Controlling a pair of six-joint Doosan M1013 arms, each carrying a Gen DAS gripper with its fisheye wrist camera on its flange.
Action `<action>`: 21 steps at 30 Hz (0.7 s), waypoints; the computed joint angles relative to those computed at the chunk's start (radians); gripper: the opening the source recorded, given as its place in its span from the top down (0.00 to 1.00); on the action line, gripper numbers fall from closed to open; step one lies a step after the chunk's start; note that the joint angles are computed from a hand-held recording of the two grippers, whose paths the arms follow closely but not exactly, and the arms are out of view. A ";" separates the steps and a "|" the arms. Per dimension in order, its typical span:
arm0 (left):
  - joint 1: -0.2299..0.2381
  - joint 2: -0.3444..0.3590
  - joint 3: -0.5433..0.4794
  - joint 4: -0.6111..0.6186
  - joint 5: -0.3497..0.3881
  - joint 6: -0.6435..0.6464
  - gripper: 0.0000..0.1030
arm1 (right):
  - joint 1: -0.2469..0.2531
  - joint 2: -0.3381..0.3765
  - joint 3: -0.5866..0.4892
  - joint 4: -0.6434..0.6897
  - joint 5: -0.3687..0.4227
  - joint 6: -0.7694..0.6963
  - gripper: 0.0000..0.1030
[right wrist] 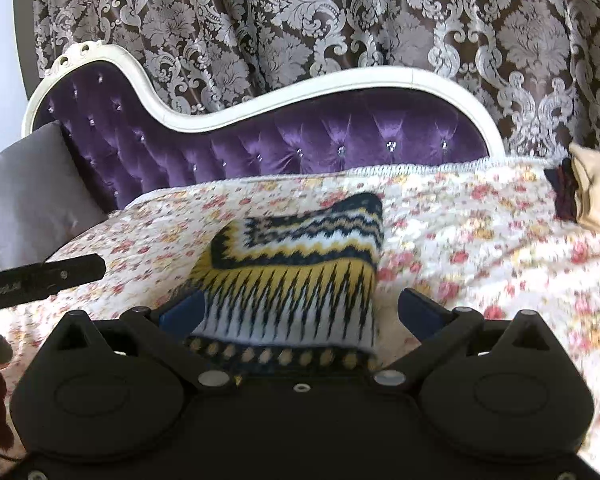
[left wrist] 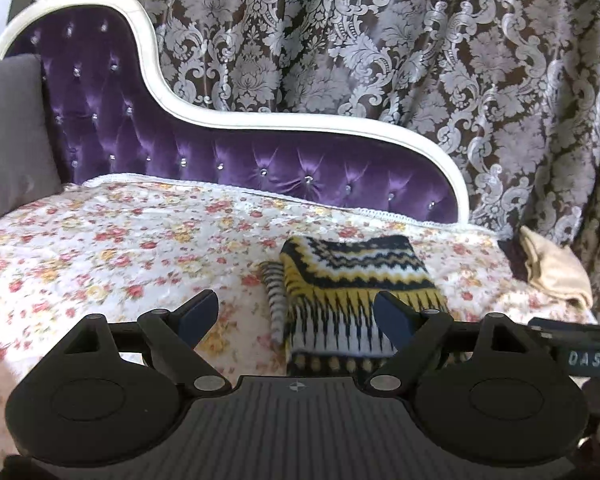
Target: Fold small clothes
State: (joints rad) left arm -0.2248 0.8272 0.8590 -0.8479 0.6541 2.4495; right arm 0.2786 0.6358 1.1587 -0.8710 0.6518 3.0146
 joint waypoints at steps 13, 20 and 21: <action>-0.004 -0.082 0.146 0.128 -0.043 -0.119 0.18 | 0.034 -0.042 0.078 -0.057 -0.021 0.141 0.00; -0.001 -0.094 0.172 0.202 -0.067 -0.198 0.18 | 0.055 -0.034 0.065 -0.063 0.033 0.094 0.00; 0.000 -0.093 0.169 0.218 -0.062 -0.216 0.18 | 0.058 -0.032 0.061 -0.063 0.041 0.081 0.00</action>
